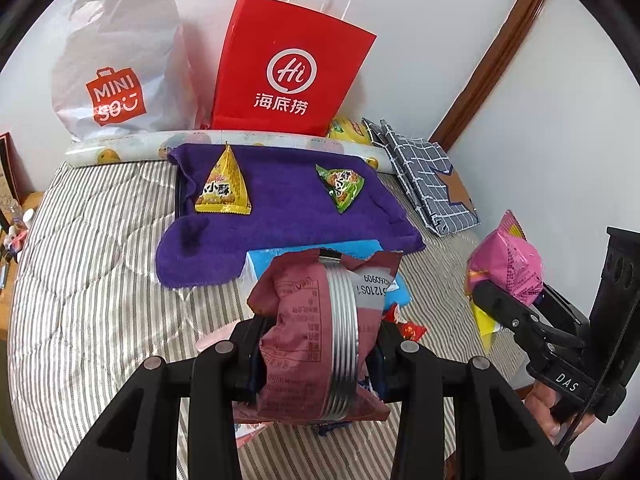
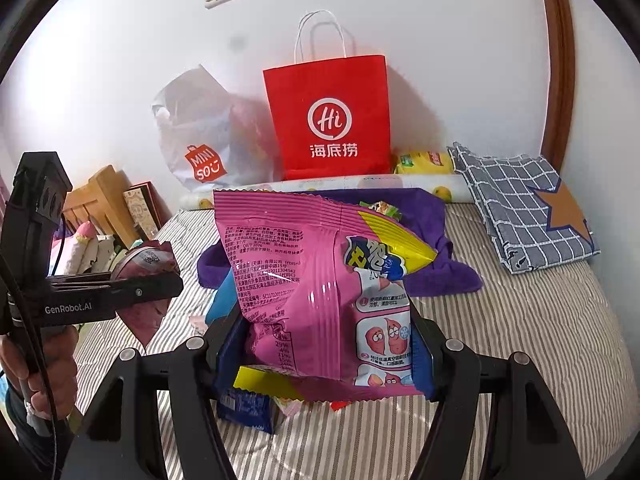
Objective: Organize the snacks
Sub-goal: 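Carry the pink cylinder and pink bag toward the purple towel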
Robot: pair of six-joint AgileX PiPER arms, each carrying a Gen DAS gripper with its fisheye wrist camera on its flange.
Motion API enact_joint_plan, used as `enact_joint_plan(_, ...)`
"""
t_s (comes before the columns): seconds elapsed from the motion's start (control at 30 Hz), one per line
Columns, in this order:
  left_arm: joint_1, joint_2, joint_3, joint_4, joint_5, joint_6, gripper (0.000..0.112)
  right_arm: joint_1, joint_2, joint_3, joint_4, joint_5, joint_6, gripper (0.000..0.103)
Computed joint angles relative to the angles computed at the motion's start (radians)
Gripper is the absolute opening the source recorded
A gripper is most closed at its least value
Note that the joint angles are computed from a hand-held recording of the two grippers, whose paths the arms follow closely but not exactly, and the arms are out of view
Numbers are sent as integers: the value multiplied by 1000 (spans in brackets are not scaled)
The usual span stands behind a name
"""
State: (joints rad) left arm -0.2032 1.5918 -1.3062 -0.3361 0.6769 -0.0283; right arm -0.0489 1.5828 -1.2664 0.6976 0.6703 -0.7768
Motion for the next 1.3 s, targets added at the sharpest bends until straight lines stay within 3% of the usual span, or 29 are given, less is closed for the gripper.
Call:
enact_joint_plan(0.33,32,68,-86,-11,17,8,38,21,75,-92,-28,-13,24,67)
enact_joint_plan(0.7,85,197,-247,7,44,-22,38,29,248,-299,-120,-12,120,67)
enact_joint_plan(1.03,128,391,-509,102,113,-141,38,45,519,-688,-259,71,277,67)
enact_joint_plan(1.3,144,535,-661,118,138,-168,38,62,811,-1104,-345,241,397,67)
